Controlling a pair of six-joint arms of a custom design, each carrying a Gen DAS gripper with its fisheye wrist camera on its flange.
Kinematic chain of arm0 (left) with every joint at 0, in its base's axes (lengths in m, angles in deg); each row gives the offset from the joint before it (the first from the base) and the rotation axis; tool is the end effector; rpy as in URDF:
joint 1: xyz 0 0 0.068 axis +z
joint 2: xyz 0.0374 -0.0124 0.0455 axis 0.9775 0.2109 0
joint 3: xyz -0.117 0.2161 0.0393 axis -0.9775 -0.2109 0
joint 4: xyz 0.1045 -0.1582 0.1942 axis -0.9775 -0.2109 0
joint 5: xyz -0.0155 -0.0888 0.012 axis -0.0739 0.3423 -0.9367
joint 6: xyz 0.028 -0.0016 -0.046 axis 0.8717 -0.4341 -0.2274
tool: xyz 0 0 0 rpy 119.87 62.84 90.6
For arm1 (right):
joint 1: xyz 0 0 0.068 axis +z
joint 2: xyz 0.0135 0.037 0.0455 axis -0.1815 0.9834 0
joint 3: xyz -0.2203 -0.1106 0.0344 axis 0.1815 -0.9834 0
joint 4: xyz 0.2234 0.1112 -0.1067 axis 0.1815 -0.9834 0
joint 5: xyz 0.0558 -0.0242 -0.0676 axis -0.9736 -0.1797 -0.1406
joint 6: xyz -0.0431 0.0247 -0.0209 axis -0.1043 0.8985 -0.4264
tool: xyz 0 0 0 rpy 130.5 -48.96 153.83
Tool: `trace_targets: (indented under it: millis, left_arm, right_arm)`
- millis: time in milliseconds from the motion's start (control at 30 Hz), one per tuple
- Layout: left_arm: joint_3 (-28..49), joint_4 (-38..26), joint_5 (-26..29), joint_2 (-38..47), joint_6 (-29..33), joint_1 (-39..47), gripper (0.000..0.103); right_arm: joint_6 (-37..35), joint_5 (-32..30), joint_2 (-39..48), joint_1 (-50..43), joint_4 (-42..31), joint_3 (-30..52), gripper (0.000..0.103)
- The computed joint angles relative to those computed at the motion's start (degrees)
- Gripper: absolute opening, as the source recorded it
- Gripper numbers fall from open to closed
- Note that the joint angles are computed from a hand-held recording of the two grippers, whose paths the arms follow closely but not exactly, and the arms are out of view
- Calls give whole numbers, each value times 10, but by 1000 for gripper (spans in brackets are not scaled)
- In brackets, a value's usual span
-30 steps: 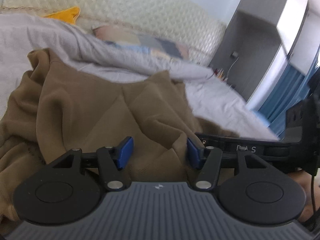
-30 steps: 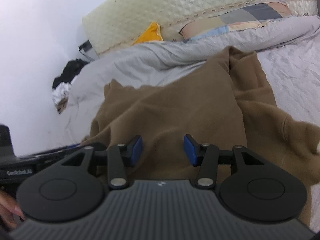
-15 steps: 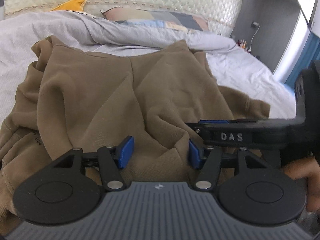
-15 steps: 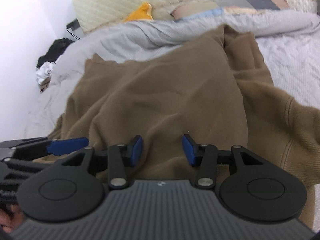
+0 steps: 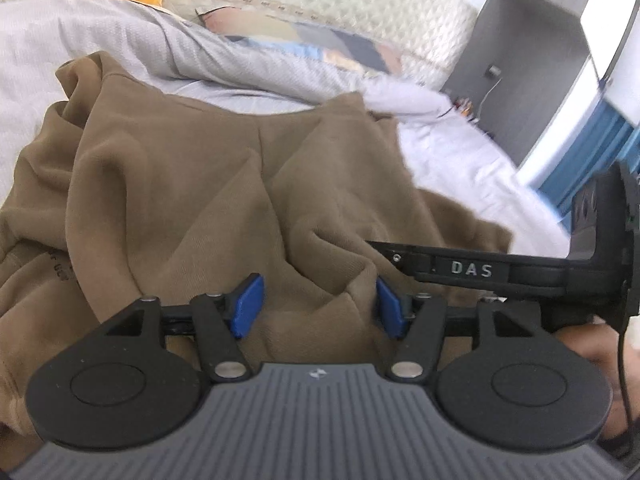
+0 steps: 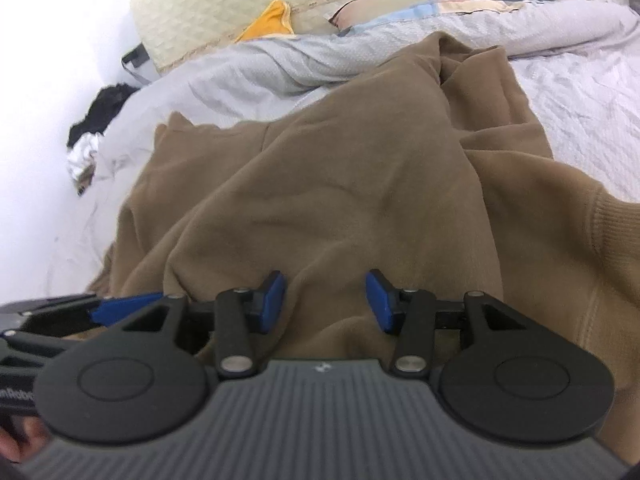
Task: Fold large clothes
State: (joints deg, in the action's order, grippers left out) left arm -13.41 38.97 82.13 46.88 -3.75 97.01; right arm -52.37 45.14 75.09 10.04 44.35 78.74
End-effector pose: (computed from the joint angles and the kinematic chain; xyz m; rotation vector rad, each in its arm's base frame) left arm 0.2152 0.0546 0.1860 0.0015 2.1989 -0.4255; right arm 0.3029 0.1258 0.1998 -0.3419 2.1826 0.6975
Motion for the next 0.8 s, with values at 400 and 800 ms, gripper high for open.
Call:
trace_targets:
  millis: [400,800]
  left_arm:
    - [130,-523,132,-109,359,301,79]
    - [247,-608,2,72,403,579,80]
  right_arm:
    - [-49,-11,-269,-51,-198,-105,51]
    - [-51,-69,-262,-261,-383,-88,66]
